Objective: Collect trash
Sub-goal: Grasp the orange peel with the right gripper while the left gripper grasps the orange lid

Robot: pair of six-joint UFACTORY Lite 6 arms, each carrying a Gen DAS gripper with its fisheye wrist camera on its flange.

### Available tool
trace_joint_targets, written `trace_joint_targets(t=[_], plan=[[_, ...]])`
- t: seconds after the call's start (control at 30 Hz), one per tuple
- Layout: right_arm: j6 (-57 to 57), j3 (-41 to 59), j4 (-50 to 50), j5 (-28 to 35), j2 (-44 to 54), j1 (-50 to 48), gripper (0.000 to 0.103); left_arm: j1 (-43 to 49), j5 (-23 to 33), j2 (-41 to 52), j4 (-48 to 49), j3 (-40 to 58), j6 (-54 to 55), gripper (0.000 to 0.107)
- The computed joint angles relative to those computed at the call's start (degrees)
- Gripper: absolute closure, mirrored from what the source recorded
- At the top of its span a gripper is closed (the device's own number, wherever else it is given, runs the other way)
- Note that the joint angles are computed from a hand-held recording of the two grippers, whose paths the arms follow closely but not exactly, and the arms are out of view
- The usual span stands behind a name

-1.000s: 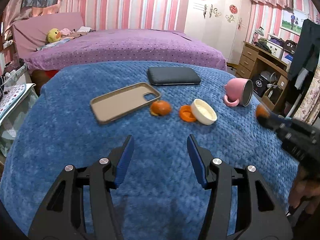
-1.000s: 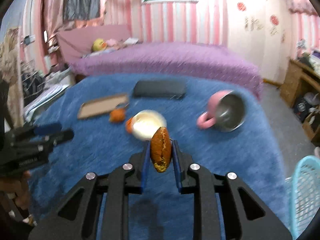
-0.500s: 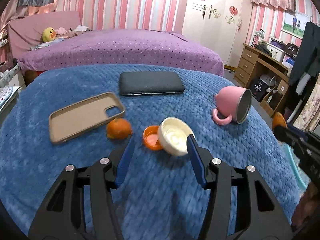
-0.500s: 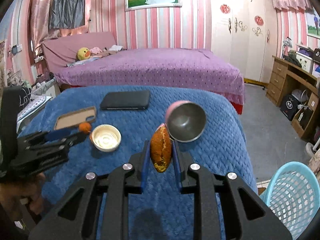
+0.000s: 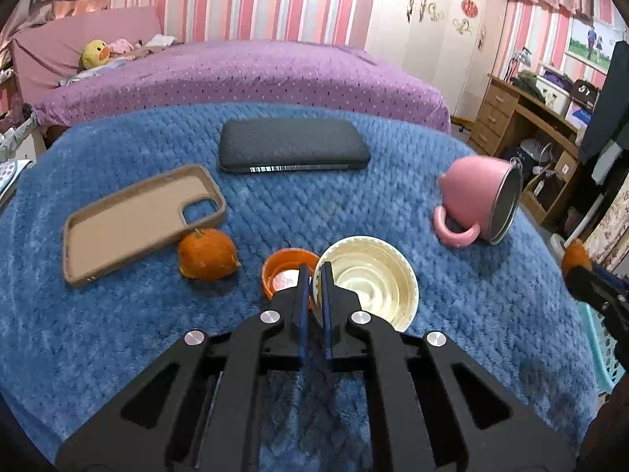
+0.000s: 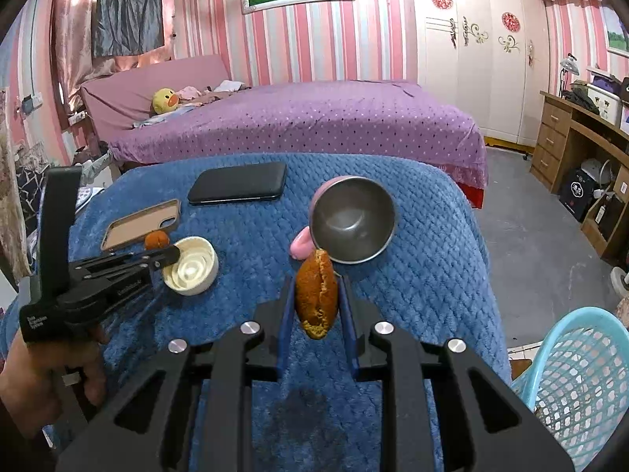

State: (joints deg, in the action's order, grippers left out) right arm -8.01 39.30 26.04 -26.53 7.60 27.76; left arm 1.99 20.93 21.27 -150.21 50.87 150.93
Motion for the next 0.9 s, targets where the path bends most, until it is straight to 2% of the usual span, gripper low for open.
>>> trace_joint_targets(t=[0.03,0.2,0.43,0.73,0.9], plan=[[0.3,-0.3,-0.2,0.0,-0.3,0.0,0.08,0.2,0.6,-1.6,-0.8,-1.3,1.0,0.103],[2.4,-2.3,-2.1,-0.7,-2.6,-0.2,0.08,3.3,3.2,-10.9,9.2,-8.3,-5.2,0.103],[1.5,-7.4,0.3,-2.1,-8.1,2.0,0.08,7.2,3.6,-23.2,14.2,-18.2,-5.7,0.103],[-9.3,-15.0,15.3,-3.6,-19.6,7.7,0.08,15.0,5.9,-35.4,30.5,-25.1,-18.7,0.103],[-10.2,-18.2,16.8,-2.2,-25.1,8.2,0.08,17.4,7.8,-42.1,37.5,-28.3,-26.1,0.103]])
